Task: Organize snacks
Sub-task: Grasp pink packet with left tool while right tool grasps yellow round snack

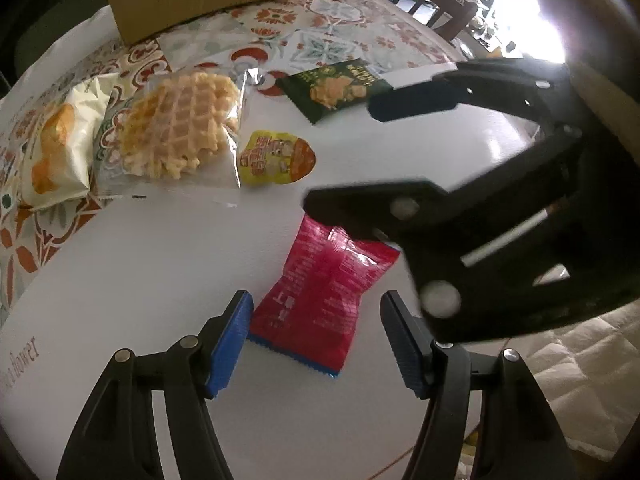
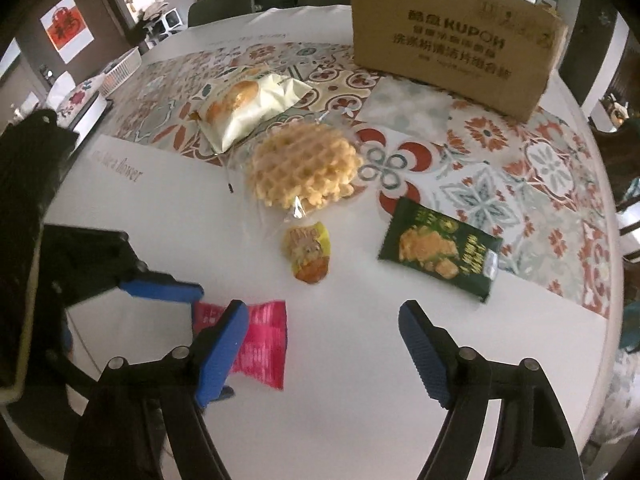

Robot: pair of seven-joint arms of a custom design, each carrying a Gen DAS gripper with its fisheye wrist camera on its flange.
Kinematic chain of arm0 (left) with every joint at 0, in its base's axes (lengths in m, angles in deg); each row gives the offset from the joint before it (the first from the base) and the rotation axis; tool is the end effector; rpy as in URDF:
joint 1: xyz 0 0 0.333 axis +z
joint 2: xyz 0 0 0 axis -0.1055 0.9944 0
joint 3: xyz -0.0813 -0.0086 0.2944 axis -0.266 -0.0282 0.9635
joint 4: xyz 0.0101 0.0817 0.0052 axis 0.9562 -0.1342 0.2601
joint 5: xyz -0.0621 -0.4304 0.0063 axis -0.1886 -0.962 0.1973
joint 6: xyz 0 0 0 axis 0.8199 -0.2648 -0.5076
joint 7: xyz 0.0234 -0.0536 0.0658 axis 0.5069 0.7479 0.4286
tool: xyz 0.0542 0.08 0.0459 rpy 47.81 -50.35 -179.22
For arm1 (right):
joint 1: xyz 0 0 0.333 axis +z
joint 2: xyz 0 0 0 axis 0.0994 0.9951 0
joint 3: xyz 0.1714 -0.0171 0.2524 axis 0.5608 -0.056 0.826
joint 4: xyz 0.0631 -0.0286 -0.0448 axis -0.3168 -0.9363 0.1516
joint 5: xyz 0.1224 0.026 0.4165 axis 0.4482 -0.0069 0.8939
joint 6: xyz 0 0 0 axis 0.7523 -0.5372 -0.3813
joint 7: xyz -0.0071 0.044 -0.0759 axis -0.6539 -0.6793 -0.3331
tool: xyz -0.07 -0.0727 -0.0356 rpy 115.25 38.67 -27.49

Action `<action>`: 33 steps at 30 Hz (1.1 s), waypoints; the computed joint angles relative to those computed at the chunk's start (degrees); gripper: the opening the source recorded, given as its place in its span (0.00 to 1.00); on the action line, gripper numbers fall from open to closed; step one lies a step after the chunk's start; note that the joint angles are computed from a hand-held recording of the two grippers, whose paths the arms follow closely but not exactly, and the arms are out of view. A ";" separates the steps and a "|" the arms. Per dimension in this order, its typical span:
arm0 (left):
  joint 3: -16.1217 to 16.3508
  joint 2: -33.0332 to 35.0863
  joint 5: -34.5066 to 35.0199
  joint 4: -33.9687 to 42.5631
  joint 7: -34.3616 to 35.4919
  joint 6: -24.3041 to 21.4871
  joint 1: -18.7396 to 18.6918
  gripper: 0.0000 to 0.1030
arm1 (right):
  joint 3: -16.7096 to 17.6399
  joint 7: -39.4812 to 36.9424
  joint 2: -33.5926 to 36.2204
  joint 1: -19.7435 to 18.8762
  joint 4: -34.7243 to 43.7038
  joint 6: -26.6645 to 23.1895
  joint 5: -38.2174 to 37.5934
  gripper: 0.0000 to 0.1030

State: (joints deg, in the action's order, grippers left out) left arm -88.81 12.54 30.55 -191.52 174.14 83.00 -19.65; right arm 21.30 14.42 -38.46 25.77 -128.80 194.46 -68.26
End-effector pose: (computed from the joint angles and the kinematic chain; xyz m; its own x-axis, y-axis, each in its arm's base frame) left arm 0.5339 -0.2720 0.4578 -0.6012 -0.7809 0.1695 -0.7922 0.5547 -0.2544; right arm 0.5423 0.2628 0.4636 0.4087 -0.9044 -0.1228 -0.8541 -0.3315 -0.4008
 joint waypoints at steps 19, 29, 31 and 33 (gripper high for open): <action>0.93 -4.82 0.92 -6.74 -2.36 7.74 -0.51 0.35 | 0.75 -1.19 8.04 0.10 6.57 -0.34 0.34 0.22; 1.53 -5.65 -1.23 -7.10 -5.55 7.48 0.39 0.30 | 0.56 -0.11 4.52 0.03 3.12 -1.06 0.01 0.22; 1.37 -5.86 -1.06 -7.13 -6.17 8.16 0.31 0.30 | 0.51 -0.32 3.46 0.06 2.06 -1.17 -0.07 0.22; 1.37 -6.34 -0.84 -7.25 -6.32 8.92 0.23 0.30 | 0.47 -0.53 2.48 0.14 1.30 -1.46 0.50 0.22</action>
State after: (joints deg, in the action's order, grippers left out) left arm -87.44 6.20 29.71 -198.78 167.82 91.92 -19.42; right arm 21.77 13.89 -35.98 25.92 -127.50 193.00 -67.76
